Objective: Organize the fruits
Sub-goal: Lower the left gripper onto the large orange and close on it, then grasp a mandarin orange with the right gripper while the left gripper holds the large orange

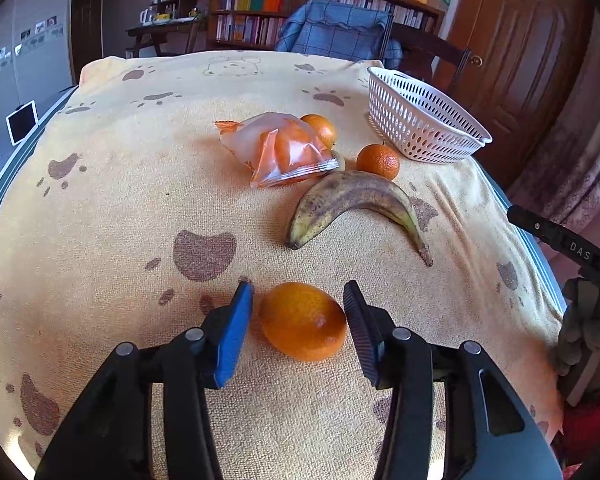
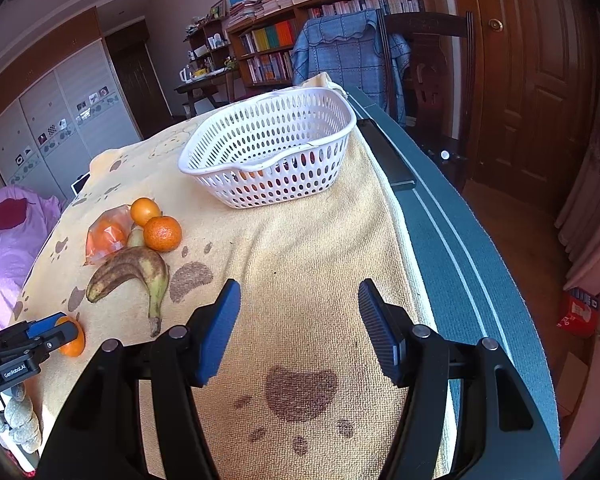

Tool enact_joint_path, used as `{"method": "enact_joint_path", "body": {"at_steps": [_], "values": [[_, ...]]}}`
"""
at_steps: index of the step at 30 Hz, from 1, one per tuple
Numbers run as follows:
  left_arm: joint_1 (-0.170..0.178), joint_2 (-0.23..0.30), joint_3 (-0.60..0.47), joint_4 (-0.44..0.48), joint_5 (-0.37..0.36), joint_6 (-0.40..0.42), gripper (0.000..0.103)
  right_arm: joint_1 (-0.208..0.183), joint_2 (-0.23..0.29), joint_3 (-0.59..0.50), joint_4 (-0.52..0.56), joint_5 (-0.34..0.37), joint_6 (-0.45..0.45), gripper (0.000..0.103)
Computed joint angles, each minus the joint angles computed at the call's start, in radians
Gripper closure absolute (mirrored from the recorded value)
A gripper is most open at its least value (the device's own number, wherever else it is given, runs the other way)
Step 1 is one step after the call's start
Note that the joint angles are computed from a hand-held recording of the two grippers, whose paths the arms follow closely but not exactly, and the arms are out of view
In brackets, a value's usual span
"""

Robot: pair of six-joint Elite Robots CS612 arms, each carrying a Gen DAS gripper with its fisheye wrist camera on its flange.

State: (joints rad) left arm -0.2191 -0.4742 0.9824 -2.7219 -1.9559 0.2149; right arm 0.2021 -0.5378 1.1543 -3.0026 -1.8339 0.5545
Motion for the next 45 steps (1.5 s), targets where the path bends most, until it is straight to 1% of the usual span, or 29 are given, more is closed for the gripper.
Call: {"method": "enact_joint_path", "body": {"at_steps": [3, 8, 13, 15, 18, 22, 26, 29, 32, 35, 37, 42, 45], "values": [[0.000, -0.001, 0.003, 0.006, -0.010, 0.008, 0.059, 0.003, 0.000, -0.017, 0.006, 0.034, -0.019, 0.040], [0.002, 0.000, 0.003, 0.001, -0.018, 0.002, 0.059, 0.013, 0.025, -0.092, 0.053, 0.068, -0.080, 0.040], [0.001, -0.003, 0.015, -0.020, -0.022, 0.001, 0.059, 0.010, 0.059, -0.176, 0.106, 0.146, -0.110, 0.040], [0.002, -0.003, 0.016, -0.026, -0.026, -0.004, 0.060, 0.012, 0.078, -0.220, 0.130, 0.167, -0.129, 0.040], [0.004, 0.000, 0.012, -0.026, -0.032, -0.017, 0.060, 0.014, 0.111, -0.297, 0.186, 0.178, -0.154, 0.040], [0.005, 0.002, 0.010, -0.026, -0.035, -0.022, 0.060, 0.010, 0.160, -0.401, 0.265, 0.207, -0.169, 0.040], [0.005, 0.003, 0.008, -0.025, -0.039, -0.026, 0.060, 0.005, 0.203, -0.485, 0.331, 0.212, -0.163, 0.040], [0.006, 0.005, 0.003, -0.011, -0.049, -0.029, 0.058, 0.001, 0.235, -0.549, 0.378, 0.219, -0.148, 0.041], [0.005, 0.006, 0.002, -0.003, -0.052, -0.028, 0.058, 0.001, 0.266, -0.607, 0.421, 0.219, -0.152, 0.043], [0.007, 0.009, -0.005, 0.010, -0.061, -0.027, 0.058, 0.000, 0.295, -0.661, 0.462, 0.219, -0.146, 0.047], [0.006, 0.010, -0.010, 0.019, -0.059, -0.026, 0.058, -0.001, 0.311, -0.691, 0.486, 0.223, -0.139, 0.052], [0.008, 0.012, -0.014, 0.031, -0.063, -0.021, 0.058, -0.003, 0.339, -0.741, 0.519, 0.242, -0.132, 0.060], [0.007, 0.013, -0.014, 0.036, -0.064, -0.015, 0.058, 0.003, 0.348, -0.756, 0.524, 0.215, -0.154, 0.061]]}}
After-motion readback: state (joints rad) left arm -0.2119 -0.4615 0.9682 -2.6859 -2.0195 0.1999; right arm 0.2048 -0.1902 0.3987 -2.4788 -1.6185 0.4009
